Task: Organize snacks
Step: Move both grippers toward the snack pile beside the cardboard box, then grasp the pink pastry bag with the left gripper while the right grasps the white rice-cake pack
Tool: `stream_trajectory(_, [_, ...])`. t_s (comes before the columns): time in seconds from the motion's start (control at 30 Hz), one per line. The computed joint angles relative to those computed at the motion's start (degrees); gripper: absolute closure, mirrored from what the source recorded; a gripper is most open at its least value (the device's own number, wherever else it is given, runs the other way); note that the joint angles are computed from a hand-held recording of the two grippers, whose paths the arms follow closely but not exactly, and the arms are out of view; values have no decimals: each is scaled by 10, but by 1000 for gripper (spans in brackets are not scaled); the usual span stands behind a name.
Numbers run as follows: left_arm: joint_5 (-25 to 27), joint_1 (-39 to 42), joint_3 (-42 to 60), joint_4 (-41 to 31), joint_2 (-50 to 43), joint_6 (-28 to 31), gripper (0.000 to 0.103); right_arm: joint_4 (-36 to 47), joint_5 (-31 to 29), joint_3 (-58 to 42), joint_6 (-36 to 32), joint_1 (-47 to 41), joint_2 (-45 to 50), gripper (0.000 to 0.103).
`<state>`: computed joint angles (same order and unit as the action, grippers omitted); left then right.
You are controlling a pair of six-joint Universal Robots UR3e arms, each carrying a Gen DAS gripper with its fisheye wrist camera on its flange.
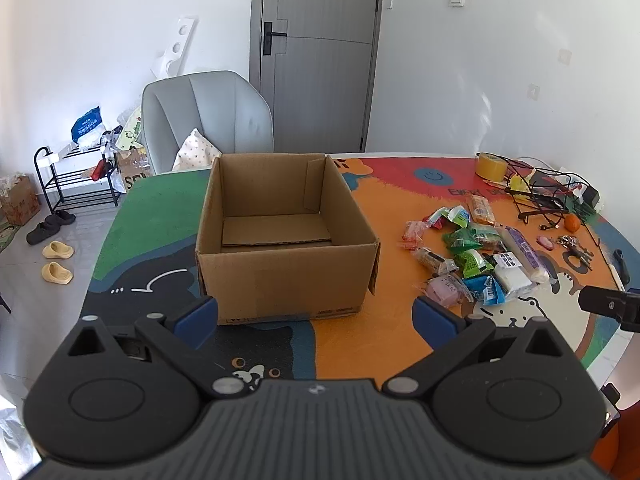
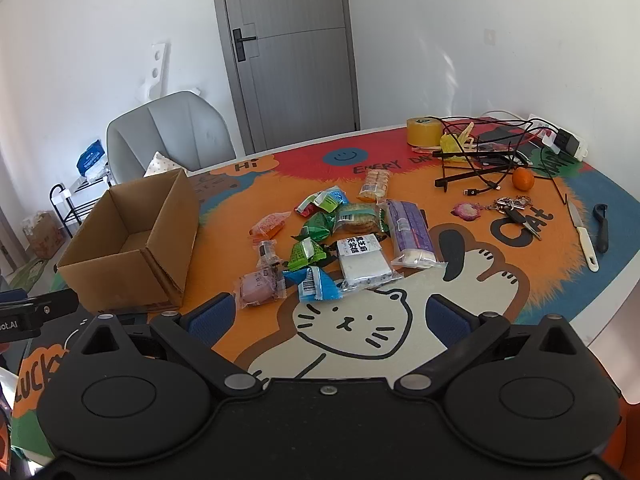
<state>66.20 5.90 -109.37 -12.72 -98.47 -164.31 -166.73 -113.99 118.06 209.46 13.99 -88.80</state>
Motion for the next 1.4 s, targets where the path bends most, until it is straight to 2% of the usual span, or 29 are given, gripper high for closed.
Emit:
stream_trajectory(0.23, [17, -26, 10, 22, -31, -8, 0, -35, 22, 31, -7, -28, -2, 0])
stream_trajectory(0.6, [56, -88, 50, 105, -114, -47, 0, -149, 62, 88, -49, -84, 35, 0])
stream_trajectory(0.83, [46, -126, 97, 108, -162, -59, 0, -226, 100, 123, -70, -127, 56, 0])
stream_trajectory(1.07, [50, -157, 153, 90, -213, -65, 2, -285, 146, 143, -89, -169, 81, 10])
stream_trajectory(1.2, [50, -169, 182, 85, -241, -75, 3, -301, 174, 145, -93, -192, 99, 21])
stream_trajectory(1.4, [59, -186, 226, 80, -283, -93, 11, -330, 215, 137, -104, -218, 139, 29])
